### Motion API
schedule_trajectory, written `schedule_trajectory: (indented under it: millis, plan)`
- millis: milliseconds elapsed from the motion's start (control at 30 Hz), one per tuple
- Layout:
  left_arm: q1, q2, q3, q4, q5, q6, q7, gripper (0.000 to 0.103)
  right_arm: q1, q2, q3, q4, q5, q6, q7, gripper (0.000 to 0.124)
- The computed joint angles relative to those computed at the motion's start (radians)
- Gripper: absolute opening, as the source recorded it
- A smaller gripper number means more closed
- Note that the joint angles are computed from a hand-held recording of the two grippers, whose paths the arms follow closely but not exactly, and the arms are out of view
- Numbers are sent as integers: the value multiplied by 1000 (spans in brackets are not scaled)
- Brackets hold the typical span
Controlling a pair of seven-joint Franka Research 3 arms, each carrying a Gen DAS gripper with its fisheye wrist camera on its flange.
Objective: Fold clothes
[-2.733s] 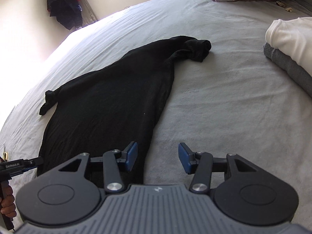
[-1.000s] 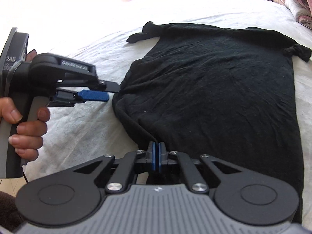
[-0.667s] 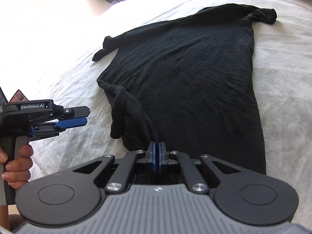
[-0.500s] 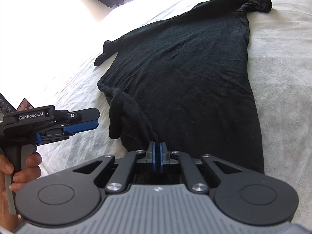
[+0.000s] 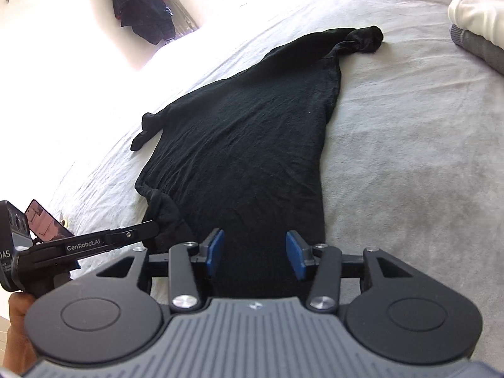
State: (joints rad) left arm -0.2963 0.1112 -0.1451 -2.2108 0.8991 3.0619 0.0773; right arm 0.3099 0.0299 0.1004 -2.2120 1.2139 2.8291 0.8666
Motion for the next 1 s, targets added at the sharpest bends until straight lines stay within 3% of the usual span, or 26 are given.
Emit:
schedule_trajectory:
  millis: [100,233,333,467,533,600,633,733,767,833,900,1000]
  plan:
    - [31,-92,-23,-88,-102,-5,87,4,-20,-27,-22,-31,-65,-39,112,48]
    - [42,-239,-31,-240,-341,-32,264,4,-23,-91,-34,-87,-103,-36,125,48]
    - [76,-321,-47,-331,-397,-67,268,4,-14,-138,-41,-137,-123,-30,137,48]
    - [60,-365,-10,-441,-556,-12,335,4,1,-197,-49,-214,-165,-14,178,48]
    - [156,-385,-96,-467,-519,-10,271,5,7,-221,-51,-253,-197,-4,214,48]
    - [211,-406,-135,-506,-498,42,223,6,21,-244,-56,-289,-198,15,229,48]
    - [209,-412,-126,-526,-508,76,221,11,29,-256,-60,-306,-194,26,234,48]
    - [112,-403,-11,-581,-569,208,276,30,63,-289,-81,-347,-122,61,218,48]
    - [109,-399,-6,-587,-580,238,287,32,75,-294,-85,-353,-99,73,208,48]
    - [53,-380,55,-588,-583,285,311,40,97,-299,-90,-357,-60,90,182,48]
    - [-29,-353,147,-579,-551,328,306,41,106,-291,-82,-353,-59,103,184,47]
    - [-45,-328,167,-563,-517,348,283,41,113,-263,-60,-346,-95,148,205,45]
